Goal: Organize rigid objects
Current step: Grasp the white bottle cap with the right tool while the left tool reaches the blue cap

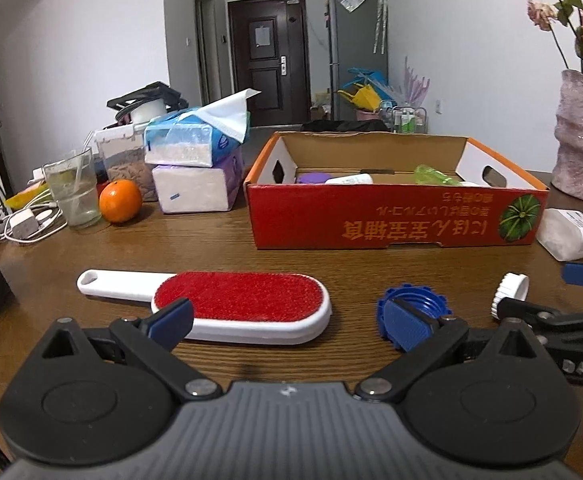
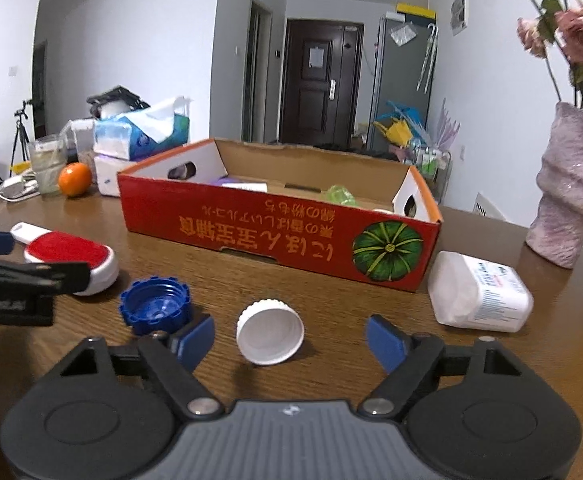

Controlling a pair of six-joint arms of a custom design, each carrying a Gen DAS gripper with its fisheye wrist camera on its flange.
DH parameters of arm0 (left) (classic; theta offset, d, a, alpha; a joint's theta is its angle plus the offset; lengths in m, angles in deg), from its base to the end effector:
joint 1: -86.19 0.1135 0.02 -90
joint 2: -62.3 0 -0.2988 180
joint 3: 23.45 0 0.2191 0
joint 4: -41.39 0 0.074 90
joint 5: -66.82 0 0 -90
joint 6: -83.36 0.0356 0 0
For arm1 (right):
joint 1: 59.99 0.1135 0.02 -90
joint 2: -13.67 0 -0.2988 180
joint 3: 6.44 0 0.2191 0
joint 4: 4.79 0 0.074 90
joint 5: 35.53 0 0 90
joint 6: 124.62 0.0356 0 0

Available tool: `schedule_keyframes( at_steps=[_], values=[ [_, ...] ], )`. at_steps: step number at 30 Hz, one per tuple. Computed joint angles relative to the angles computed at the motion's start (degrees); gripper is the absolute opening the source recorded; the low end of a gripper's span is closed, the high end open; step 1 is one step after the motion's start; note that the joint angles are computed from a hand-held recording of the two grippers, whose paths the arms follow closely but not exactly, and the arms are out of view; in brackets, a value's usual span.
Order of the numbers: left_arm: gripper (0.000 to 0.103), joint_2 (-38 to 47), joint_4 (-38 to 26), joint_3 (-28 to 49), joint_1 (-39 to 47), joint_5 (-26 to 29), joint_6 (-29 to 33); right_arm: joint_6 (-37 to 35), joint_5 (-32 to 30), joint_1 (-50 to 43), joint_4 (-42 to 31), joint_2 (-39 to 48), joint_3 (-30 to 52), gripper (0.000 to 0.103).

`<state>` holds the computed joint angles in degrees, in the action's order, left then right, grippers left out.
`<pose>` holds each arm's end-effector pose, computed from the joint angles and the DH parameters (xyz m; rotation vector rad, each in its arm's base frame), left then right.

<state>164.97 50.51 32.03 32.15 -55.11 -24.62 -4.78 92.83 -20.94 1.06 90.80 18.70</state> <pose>0.2011 -0.2451 0.1800 0.3724 2.0908 -0.1155 0.1374 0.0830 0.1587 0.1277 2.1707 -0.1274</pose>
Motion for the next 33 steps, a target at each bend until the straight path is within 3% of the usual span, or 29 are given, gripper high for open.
schedule_keyframes(
  at_steps=[4, 5, 6, 26, 33],
  values=[
    [0.103, 0.4, -0.1, 0.2, 0.3, 0.4, 0.0, -3.3, -5.3, -4.5, 3.8, 4.1, 1.0, 0.07],
    [0.103, 0.4, -0.2, 0.3, 0.4, 0.4, 0.0, -3.8, -6.6, -5.4, 4.1, 4.8, 1.2, 0.059],
    [0.103, 0.5, -0.2, 0.3, 0.4, 0.5, 0.1, -4.1, -8.0, -6.2, 4.4, 5.1, 1.3, 0.041],
    [0.103, 2.0, 3.1, 0.5, -1.4, 5.1, 1.0, -3.3, -3.2, -4.1, 1.0, -3.9, -2.3, 0.039],
    [0.102, 4.9, 1.4, 4.4, -2.9, 6.5, 0.9, -3.8, -3.1, -5.3, -0.8, -7.6, -4.0, 0.039]
  ],
)
